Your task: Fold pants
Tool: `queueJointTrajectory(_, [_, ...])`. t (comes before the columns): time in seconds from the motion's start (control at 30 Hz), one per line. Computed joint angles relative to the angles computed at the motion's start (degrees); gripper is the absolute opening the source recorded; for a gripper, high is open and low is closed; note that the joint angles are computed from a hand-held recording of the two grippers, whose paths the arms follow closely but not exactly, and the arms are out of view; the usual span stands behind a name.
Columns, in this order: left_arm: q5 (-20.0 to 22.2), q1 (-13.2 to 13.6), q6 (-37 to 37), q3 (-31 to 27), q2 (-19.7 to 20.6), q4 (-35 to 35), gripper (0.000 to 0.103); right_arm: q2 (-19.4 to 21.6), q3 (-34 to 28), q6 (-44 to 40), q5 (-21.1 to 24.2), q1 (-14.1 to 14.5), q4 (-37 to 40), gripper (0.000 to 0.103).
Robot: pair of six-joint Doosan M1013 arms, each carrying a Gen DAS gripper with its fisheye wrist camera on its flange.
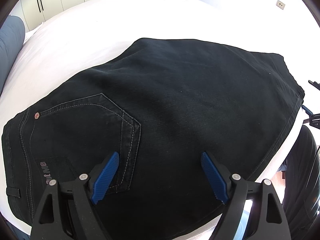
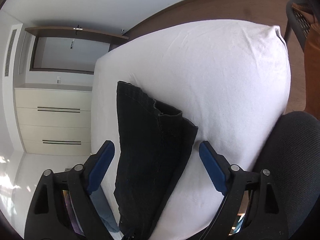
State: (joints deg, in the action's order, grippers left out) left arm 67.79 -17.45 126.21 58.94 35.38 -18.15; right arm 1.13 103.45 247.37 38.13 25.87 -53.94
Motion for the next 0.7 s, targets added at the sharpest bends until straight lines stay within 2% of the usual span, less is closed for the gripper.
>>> queueJointTrajectory(0.1, [-0.2, 0.0, -0.2, 0.1, -0.1, -0.2, 0.085, 0.0, -0.1, 0.9, 0.3, 0.0, -1.0, 0.087])
queueJointTrajectory(0.17, [-0.4, 0.0, -0.2, 0.4, -0.2, -0.1, 0.085, 0.0, -0.7, -2.4, 1.2, -0.1, 2.9, 0.087])
queueJointTrajectory(0.27, [-0.7, 0.0, -0.6, 0.8, -0.4, -0.2, 0.085, -0.3, -2.2, -4.2, 8.2, 1.4, 5.0, 0.087])
queueJointTrajectory(0.33, [-0.9, 0.1, -0.5, 1.0, -0.5, -0.2, 0.085, -0.7, -2.7, -5.5, 9.4, 1.8, 2.9, 0.087])
queueJointTrajectory(0.4, [-1.1, -0.1, -0.7, 1.2, -0.6, 0.2, 0.085, -1.1, -3.0, -8.1, 6.9, 1.0, 3.6, 0.086])
queueJointTrajectory(0.53, [-1.2, -0.2, -1.3, 1.2, -0.6, 0.1, 0.085, -1.4, -1.8, -2.8, 1.1, 0.3, 1.2, 0.075])
queueJointTrajectory(0.57, [-1.2, -0.2, -1.2, 1.2, -0.6, 0.2, 0.085, -1.3, -1.8, -3.3, 0.7, 0.3, 1.8, 0.075])
queueJointTrajectory(0.63, [-1.3, -0.3, -0.9, 1.4, -0.7, 0.4, 0.085, -1.2, -1.3, -1.7, -0.6, 0.3, 1.4, 0.067])
queueJointTrajectory(0.7, [-1.1, -0.3, -0.8, 1.2, -0.6, 0.4, 0.085, -1.0, -1.3, -2.1, -0.8, 0.2, 3.1, 0.066])
